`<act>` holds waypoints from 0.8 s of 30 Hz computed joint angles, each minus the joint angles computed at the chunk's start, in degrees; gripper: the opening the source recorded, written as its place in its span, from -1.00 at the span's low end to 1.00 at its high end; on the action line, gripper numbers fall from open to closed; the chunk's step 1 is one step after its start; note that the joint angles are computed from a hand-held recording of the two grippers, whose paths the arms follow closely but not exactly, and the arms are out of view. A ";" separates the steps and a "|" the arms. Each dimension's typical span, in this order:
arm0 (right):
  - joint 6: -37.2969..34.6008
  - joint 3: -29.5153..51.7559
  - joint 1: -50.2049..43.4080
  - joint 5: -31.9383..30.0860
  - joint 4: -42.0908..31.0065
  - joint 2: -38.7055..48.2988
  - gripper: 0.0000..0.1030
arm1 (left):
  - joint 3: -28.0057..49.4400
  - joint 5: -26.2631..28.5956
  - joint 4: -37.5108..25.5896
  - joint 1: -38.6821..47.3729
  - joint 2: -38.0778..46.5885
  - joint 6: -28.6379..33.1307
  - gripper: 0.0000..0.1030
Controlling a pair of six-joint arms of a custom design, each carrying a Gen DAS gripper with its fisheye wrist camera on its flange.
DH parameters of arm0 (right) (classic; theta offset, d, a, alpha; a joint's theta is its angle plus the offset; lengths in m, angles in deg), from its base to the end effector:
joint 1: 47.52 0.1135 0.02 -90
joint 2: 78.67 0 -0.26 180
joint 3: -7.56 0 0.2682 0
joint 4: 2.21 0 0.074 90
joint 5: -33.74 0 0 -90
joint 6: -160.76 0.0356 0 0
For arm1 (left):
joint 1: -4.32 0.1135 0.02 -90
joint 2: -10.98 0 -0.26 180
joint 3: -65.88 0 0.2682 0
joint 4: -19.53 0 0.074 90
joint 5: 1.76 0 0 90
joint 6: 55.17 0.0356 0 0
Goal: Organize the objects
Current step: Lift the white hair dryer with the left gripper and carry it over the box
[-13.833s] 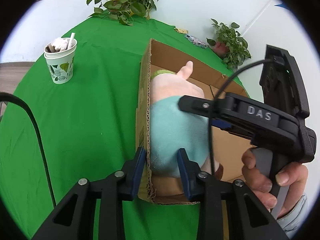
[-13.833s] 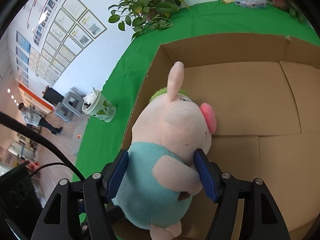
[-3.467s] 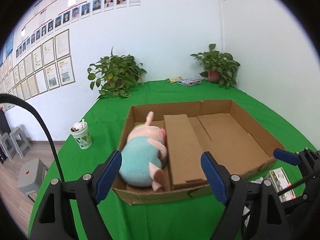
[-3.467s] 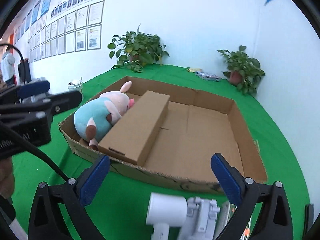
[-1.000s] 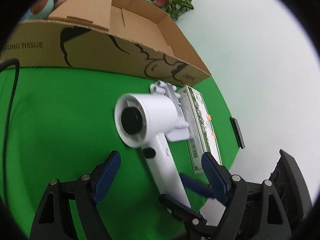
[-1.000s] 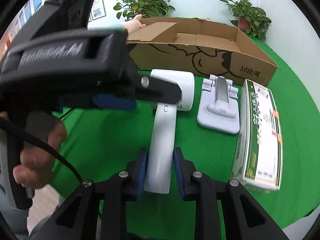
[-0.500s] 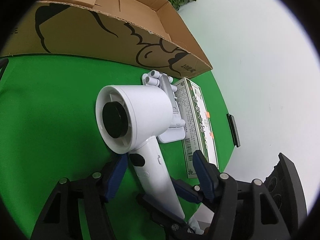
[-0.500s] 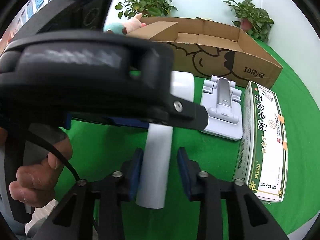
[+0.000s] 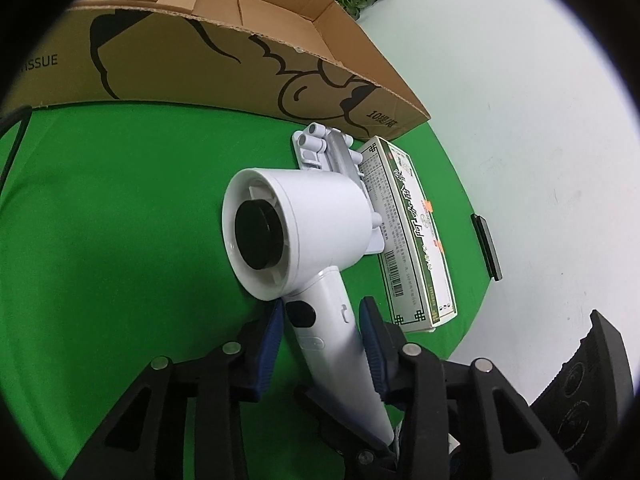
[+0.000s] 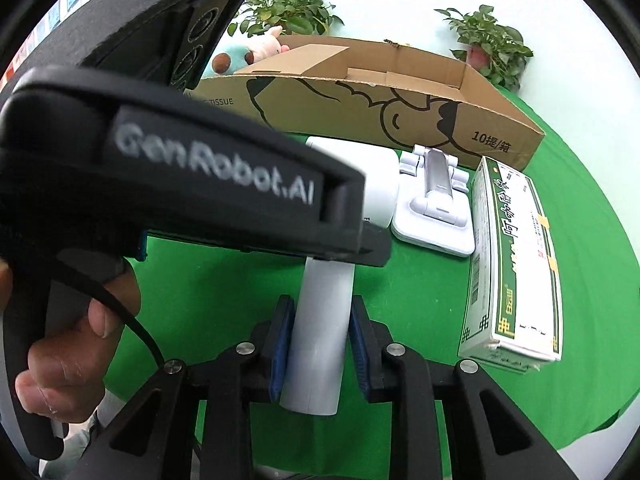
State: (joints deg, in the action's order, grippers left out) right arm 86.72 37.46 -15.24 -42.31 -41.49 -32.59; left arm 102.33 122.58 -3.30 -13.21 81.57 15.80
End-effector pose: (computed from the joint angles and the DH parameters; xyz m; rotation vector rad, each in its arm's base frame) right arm 0.1388 0.0775 0.1366 -0.2603 2.4840 0.0384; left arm 0.1960 -0.0830 0.1215 0.2044 2.6068 -1.0061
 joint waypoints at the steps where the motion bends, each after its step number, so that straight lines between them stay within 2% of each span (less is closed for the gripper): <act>1: 0.16 0.10 0.02 0.04 -0.31 -0.29 -0.51 | -0.12 -0.08 -0.45 0.03 -0.90 0.10 -0.29; 8: 2.08 1.12 3.09 4.51 -4.81 -6.89 -0.51 | 0.82 -3.02 -7.28 -1.16 -11.13 1.37 -0.30; 9: 2.18 1.50 3.53 5.24 -5.29 -7.61 -0.51 | 1.15 -5.05 -7.23 -3.83 -12.24 -0.70 -0.30; 10: 1.99 1.51 3.63 5.73 -6.81 -9.61 -0.51 | 1.90 -5.13 -8.12 -3.62 -12.56 -0.20 -0.31; 13: 2.50 3.47 5.29 8.11 -6.48 -8.42 -0.51 | 4.24 -5.44 -11.91 -2.64 -14.79 1.78 -0.31; 15: 1.41 4.79 4.75 8.44 -6.39 -8.43 -0.51 | 6.30 -4.57 -15.26 -0.40 -16.73 4.21 -0.31; 19: -1.65 8.21 3.11 9.26 -5.38 -8.02 -0.51 | 10.96 -7.39 -16.71 -1.94 -17.53 3.90 -0.31; 21: -3.96 10.32 1.45 9.06 -4.80 -7.81 -0.51 | 13.50 -10.38 -15.23 -5.45 -16.32 1.94 -0.32; 24: -6.76 14.85 0.06 9.27 -5.28 -7.31 -0.51 | 17.50 -11.25 -17.14 -5.04 -17.11 3.26 -0.31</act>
State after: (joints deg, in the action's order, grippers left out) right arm 79.96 52.31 -15.18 -33.04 -46.77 -39.90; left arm 119.83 111.33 -20.43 -18.25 64.46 19.07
